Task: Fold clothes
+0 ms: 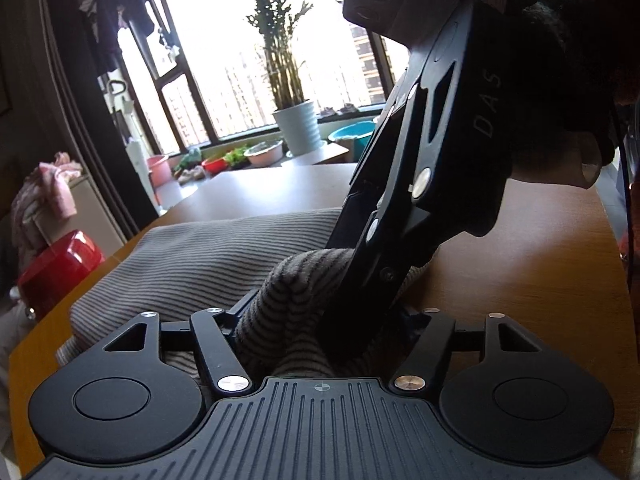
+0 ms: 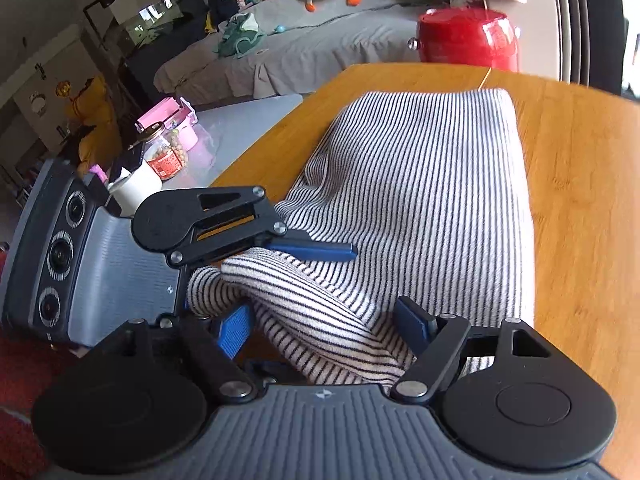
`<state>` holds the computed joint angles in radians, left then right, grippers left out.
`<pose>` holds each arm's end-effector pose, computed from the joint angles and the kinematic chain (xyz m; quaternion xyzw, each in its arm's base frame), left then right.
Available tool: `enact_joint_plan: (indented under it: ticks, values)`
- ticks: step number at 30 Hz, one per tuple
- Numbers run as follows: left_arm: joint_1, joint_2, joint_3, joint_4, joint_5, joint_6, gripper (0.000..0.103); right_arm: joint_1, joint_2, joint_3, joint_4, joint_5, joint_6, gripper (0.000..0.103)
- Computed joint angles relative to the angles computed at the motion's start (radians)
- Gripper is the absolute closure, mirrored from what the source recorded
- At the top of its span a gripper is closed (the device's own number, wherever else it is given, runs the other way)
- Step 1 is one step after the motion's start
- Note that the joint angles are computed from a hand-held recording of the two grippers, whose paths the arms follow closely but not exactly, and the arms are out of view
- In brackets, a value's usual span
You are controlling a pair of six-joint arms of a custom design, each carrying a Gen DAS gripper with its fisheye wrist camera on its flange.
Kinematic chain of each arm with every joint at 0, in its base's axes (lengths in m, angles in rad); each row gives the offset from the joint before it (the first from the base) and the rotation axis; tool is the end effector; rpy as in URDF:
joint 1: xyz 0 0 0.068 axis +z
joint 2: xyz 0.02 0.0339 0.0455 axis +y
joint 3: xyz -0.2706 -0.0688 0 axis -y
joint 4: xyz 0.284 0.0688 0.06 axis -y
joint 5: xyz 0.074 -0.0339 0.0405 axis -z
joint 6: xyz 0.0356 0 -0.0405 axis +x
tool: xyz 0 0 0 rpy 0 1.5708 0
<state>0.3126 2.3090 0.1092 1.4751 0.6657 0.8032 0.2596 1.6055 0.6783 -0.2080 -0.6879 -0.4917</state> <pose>0.1589 0.0283 -0.0189 0.3394 0.8034 -0.0473 0.4869 0.2751 0.0965 0.1007 -0.4050 0.8284 0.3035 0.2402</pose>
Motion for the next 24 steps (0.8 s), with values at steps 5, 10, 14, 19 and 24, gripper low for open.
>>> enact_joint_plan:
  ticks: [5,10,14,19,24]
  values:
    - [0.089,-0.235,0.062,-0.410,0.113,-0.112,0.041,-0.081,-0.126,-0.072,0.074,0.037,-0.041,0.019]
    - [0.186,-0.329,0.172,-0.733,0.221,-0.200,0.045,-0.185,-0.228,-0.161,0.191,0.128,-0.085,0.017]
    - [0.238,-0.331,0.251,-0.889,0.280,-0.256,0.047,-0.267,-0.240,-0.206,0.223,0.124,-0.182,0.014]
    - [0.287,-0.315,0.354,-1.061,0.325,-0.278,0.047,-0.252,-0.192,-0.292,0.356,0.183,-0.379,0.014]
    - [0.295,-0.305,0.389,-1.113,0.327,-0.294,0.047,-0.146,-0.036,-0.375,0.771,0.205,-0.359,0.015]
